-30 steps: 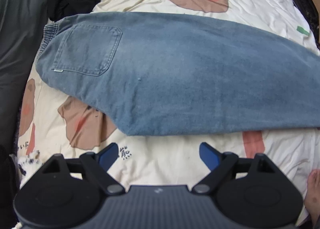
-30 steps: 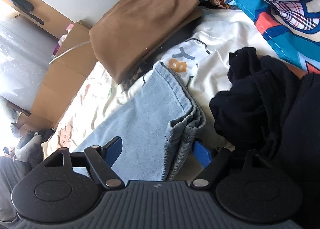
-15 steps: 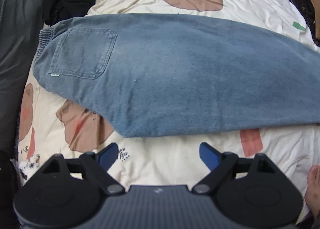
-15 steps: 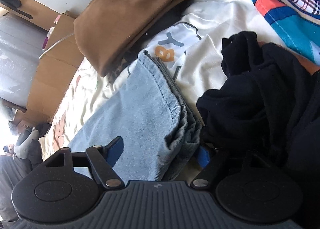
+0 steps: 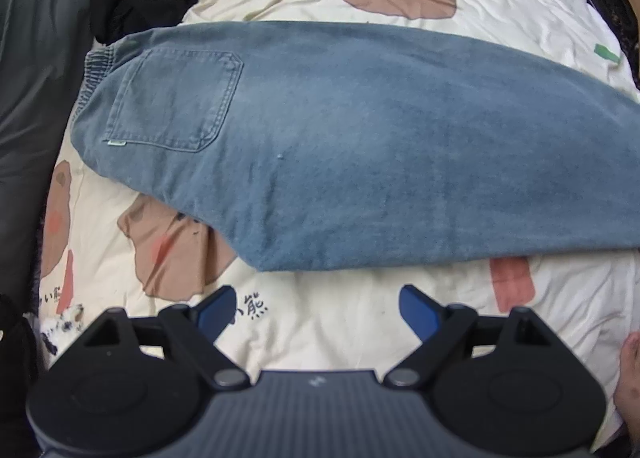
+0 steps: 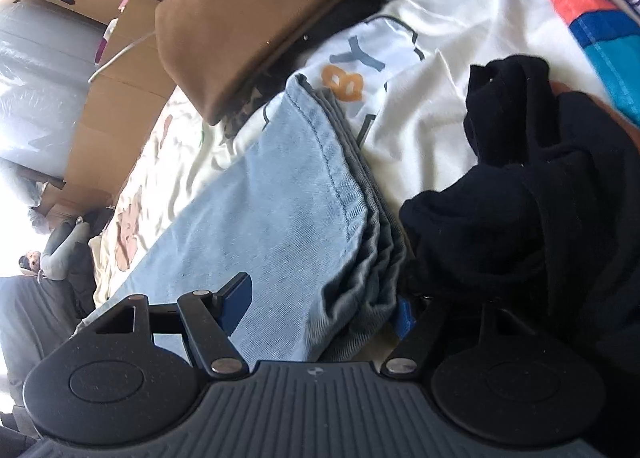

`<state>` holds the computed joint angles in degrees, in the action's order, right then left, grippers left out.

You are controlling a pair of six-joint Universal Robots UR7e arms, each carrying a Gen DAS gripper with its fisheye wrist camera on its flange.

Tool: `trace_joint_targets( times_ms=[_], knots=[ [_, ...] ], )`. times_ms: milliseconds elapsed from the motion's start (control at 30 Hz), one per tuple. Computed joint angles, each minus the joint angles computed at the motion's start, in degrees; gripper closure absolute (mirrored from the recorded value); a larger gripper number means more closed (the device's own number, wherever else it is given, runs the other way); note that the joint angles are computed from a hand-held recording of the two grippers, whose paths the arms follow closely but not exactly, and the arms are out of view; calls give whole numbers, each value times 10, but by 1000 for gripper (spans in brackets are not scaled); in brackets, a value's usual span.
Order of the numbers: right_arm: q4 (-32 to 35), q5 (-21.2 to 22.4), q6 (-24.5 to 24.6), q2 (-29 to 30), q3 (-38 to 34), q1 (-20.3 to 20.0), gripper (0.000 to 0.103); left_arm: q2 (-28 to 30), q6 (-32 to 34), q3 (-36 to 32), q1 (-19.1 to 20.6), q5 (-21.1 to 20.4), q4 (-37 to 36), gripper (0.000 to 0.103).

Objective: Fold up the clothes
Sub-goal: 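Move the right tool to the jeans leg hem and grasp it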

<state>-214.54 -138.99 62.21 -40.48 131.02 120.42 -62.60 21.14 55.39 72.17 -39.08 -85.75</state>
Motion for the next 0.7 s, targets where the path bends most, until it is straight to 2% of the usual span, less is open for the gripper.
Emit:
trace_joint_targets(
  times_ms=[100, 233, 300, 400, 700],
  knots=[
    [-36, 15, -14, 5, 5, -12, 31, -1, 0, 4, -1, 3, -3, 12],
    [-68, 9, -34, 11, 2, -12, 30, 0, -10, 4, 1, 6, 7, 12],
    [-98, 14, -67, 15, -1, -7, 30, 0, -12, 5, 2, 8, 10, 12],
    [-165, 58, -126, 20, 4, -9, 23, 0, -19, 4, 3, 12, 18, 12],
    [-88, 107, -126, -23, 22, -64, 22, 4, -24, 4, 3, 22, 26, 12]
  ],
)
